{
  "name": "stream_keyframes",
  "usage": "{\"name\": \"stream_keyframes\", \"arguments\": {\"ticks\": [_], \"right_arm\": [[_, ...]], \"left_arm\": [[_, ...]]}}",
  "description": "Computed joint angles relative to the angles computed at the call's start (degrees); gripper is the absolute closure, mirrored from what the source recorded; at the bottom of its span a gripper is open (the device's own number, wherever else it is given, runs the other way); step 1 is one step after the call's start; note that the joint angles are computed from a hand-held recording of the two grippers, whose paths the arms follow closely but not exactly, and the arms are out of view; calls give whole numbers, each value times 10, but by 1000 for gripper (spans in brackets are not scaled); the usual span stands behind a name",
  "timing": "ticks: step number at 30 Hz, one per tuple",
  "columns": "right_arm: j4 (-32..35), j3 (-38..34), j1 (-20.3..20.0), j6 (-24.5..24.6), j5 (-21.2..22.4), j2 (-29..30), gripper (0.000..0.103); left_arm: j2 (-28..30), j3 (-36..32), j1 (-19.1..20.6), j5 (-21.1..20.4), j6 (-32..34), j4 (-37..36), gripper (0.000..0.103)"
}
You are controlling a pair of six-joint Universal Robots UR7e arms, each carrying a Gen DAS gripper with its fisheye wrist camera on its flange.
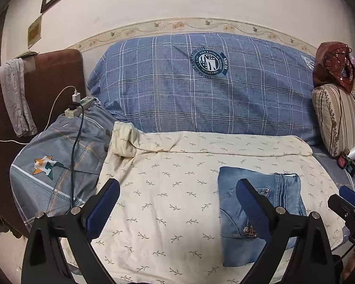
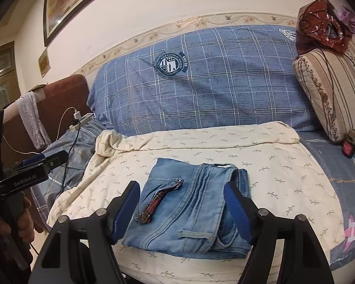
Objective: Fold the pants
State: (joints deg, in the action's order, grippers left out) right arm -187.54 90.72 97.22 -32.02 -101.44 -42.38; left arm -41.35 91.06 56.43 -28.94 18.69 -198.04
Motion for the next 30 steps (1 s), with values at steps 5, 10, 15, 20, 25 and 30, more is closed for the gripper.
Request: {"name": "stream_keyframes", "arguments": {"ticks": [5,10,15,20,25,30], "right_arm": [[-6,2,1,-9,3,2,26],[-2,1,0,-8,8,2,26],[1,0,0,-7,9,2,26],[2,-1,-1,-8,9,4,26],[1,-2,-1,-9,9,5,26],[0,-3,0,-11,9,6,26]], "left_arm": [[3,-4,0,7,4,-6,4],[7,-6,-2,13,8,-7,4],[23,-19,-8,38,54,-45,1],[25,-18,-13,37,73,-62,0],[20,-13,-16,29,57,-48,0],[16,-9,-16,24,44,-35,0]]}}
